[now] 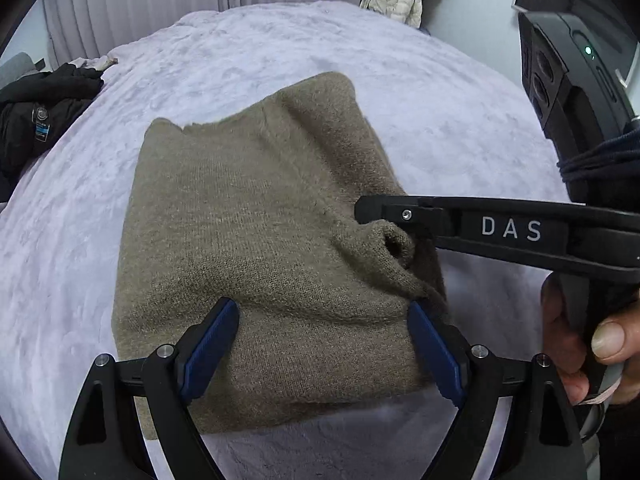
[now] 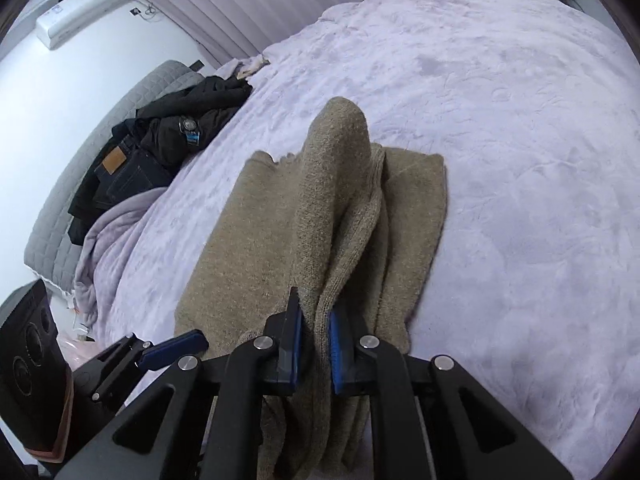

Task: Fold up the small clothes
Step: 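Grasp the opposite side edge with the right tool and fold it inward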

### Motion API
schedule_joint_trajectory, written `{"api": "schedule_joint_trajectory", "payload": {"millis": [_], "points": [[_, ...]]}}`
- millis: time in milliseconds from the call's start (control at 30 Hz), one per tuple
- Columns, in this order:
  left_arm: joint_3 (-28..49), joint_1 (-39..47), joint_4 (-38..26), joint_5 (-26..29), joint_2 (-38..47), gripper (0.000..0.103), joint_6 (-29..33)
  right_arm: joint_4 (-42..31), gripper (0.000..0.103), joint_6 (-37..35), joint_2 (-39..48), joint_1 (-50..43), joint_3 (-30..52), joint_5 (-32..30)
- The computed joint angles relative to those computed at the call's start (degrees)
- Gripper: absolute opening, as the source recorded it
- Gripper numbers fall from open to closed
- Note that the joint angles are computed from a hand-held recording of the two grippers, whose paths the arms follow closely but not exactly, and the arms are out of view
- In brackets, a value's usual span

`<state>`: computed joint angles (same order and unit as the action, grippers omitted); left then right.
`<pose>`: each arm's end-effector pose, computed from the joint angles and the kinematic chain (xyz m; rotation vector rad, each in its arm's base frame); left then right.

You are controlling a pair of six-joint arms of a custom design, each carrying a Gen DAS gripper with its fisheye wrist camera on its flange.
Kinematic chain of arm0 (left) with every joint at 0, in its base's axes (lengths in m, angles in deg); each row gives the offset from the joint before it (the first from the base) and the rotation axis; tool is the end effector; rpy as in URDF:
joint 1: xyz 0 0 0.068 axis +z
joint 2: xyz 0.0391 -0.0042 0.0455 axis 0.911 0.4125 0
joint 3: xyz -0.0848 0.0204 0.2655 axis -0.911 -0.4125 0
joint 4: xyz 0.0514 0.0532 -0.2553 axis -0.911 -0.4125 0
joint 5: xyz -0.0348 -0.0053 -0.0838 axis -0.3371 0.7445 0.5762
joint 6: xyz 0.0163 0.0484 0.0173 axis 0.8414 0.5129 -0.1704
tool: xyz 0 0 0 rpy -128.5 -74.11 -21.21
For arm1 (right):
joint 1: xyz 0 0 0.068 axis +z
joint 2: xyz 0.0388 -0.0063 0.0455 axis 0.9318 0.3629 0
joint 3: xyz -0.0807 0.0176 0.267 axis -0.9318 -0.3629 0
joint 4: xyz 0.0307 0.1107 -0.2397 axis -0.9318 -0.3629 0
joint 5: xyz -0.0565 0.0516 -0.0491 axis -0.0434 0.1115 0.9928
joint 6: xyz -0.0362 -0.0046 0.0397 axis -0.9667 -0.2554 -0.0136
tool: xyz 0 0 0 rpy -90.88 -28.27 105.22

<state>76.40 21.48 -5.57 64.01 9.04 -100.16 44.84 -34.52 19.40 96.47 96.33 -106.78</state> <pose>0.2086 -0.1907 0.1637 0.1709 2.6227 -0.1384 0.2987 0.1730 0.1534 -0.3490 2.5415 0.8475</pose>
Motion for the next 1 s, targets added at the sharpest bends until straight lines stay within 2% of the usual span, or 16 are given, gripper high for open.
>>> {"api": "schedule_joint_trajectory", "payload": {"millis": [67, 167, 267, 333, 400, 533, 600, 667, 733, 800, 833, 867, 900, 933, 1000], "points": [[-0.5, 0.0, 1.2, 0.3, 1.6, 0.088, 0.4, -0.7, 0.013, -0.6, 3.0, -0.2, 1.1, 0.5], [-1.1, -0.4, 1.9, -0.7, 1.1, 0.089, 0.9, 3.5, 0.013, 1.2, 2.7, -0.9, -0.9, -1.3], [-1.1, -0.1, 2.1, -0.2, 1.5, 0.091, 0.5, 3.1, 0.022, 2.1, 2.9, -1.2, 0.0, -2.2], [-1.0, -0.7, 1.6, -1.0, 1.3, 0.091, -0.3, 2.2, 0.023, 2.3, 3.9, -1.6, 1.7, -2.8], [-1.6, -0.9, 1.3, -0.7, -0.8, 0.091, -0.7, 0.2, 0.023, 1.7, 4.4, -1.5, 3.7, 0.0], [-6.0, 1.6, 5.5, 2.9, -8.6, 0.091, -1.0, -1.1, 0.025, 0.3, 0.1, -0.8, 3.8, 8.5], [-6.1, 3.2, 6.7, 3.7, -8.5, 0.091, -1.4, -4.3, 0.036, -3.0, -0.4, 0.2, 6.3, 13.1], [-5.6, 4.5, 8.2, 5.7, -6.0, 0.091, -1.3, -7.7, 0.065, -5.2, 1.6, 0.9, 10.7, 15.0], [-4.8, 4.0, 9.3, 6.1, -2.8, 0.091, -1.5, -8.5, 0.067, -6.0, 4.4, 1.0, 14.7, 15.0], [-3.8, 1.1, 9.4, 3.1, -0.6, 0.091, -0.4, -10.4, 0.066, -6.2, 8.9, 0.1, 19.5, 9.8], [-3.3, -0.4, 9.4, 1.9, 0.1, 0.091, 0.6, -11.4, 0.047, -6.5, 11.2, -0.2, 21.8, 6.8], [-3.1, -1.2, 9.5, 1.8, 0.5, 0.091, 1.5, -14.0, 0.019, -7.2, 14.0, -0.1, 24.9, 6.0], [-2.8, -2.1, 9.2, 1.4, 0.8, 0.091, 2.0, -16.6, 0.012, -8.0, 15.9, 0.5, 27.3, 9.3], [-2.6, -2.7, 9.3, 1.0, 1.0, 0.091, 2.6, -16.8, 0.010, -8.2, 16.0, 0.4, 27.5, 10.5], [-2.6, -3.6, 10.5, 1.4, 2.1, 0.091, 4.1, -10.1, 0.009, -7.8, 12.6, -2.0, 22.4, 5.7]]}}
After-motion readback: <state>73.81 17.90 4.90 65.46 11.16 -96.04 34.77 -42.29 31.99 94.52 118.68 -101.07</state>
